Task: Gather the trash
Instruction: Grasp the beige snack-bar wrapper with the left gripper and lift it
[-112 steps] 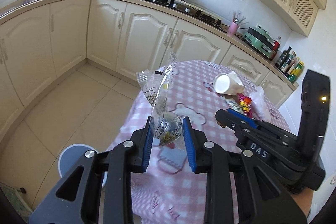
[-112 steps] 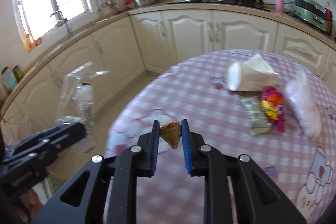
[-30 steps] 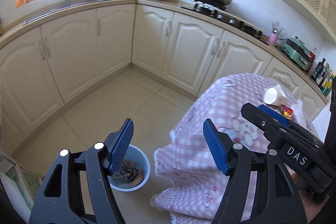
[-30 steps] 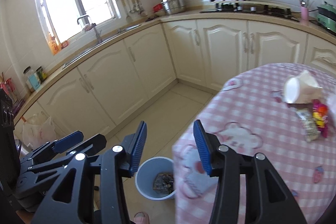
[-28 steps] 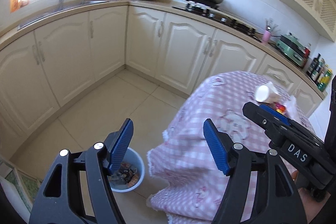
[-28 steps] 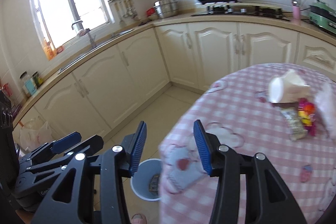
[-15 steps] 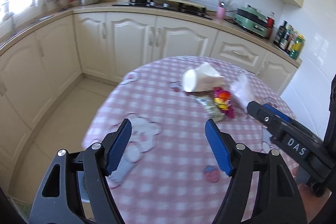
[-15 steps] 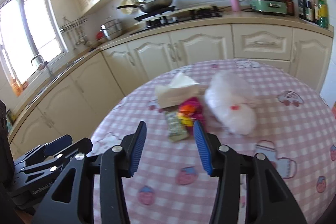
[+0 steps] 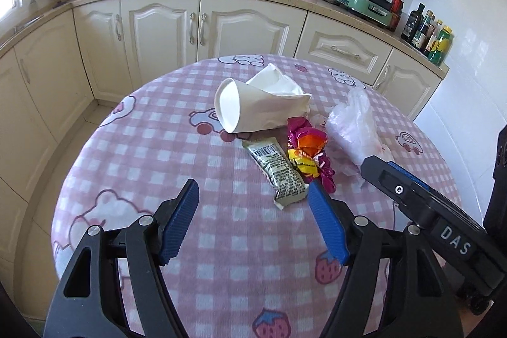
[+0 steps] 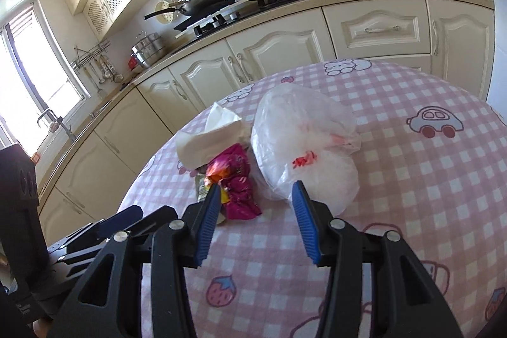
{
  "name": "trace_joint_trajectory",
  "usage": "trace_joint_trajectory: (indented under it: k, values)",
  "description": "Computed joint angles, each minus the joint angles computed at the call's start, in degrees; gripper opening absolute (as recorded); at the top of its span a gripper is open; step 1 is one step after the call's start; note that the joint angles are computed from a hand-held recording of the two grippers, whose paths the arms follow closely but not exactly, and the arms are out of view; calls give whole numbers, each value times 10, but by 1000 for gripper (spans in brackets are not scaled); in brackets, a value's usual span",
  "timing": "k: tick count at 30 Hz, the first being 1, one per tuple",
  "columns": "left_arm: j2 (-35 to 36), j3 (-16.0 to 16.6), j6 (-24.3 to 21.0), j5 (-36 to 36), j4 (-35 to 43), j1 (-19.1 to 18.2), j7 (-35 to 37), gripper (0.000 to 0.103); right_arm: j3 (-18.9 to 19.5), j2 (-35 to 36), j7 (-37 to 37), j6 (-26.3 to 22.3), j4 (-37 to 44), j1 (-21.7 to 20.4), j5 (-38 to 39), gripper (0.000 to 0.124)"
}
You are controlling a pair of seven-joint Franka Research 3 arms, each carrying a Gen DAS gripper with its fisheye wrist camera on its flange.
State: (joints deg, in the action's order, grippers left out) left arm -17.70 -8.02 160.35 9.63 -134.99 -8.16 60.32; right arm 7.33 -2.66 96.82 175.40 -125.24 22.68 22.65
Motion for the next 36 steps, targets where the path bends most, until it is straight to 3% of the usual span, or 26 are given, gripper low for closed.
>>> trace_joint_trajectory:
  k: [4,7,10,11,15,21,26,32,33,35,36]
  values:
    - [35,9,1,-28,24,-17,31,62,-1,4,5,19,-3,-3,-6,47]
    - [58,14,-3,-58,41,-27,63,55,4,1,44,24,-9,-14,-57,46]
    - [76,16,-7,-89,56,-31,91,44,2,1,35,24,-9,-10,-52,46]
    - [79,11,-9,-84,59,-26,89,34,2,3,36,21,-7,-10,-55,46]
    - [72,10,0,-100,50,-23,100,23,6,6,73,15,-2,-17,-104,46]
    - [27,21,23,-116,9,-19,100,22,8,21,110,-14,27,-13,-179,46]
    - [-10,25,36,-101,-21,-7,81,22,5,60,107,-72,88,6,-218,46]
    - [-39,49,40,-108,-46,-14,85,22,-39,127,205,-155,187,56,-365,51]
    - [-46,52,40,-108,-52,-14,85,22,-40,130,207,-156,191,57,-366,50]
    - [-59,56,41,-106,-62,-13,87,22,-38,130,203,-157,191,57,-358,34]
    - [-67,59,42,-107,-68,-13,87,22,-44,129,216,-154,189,63,-374,33]
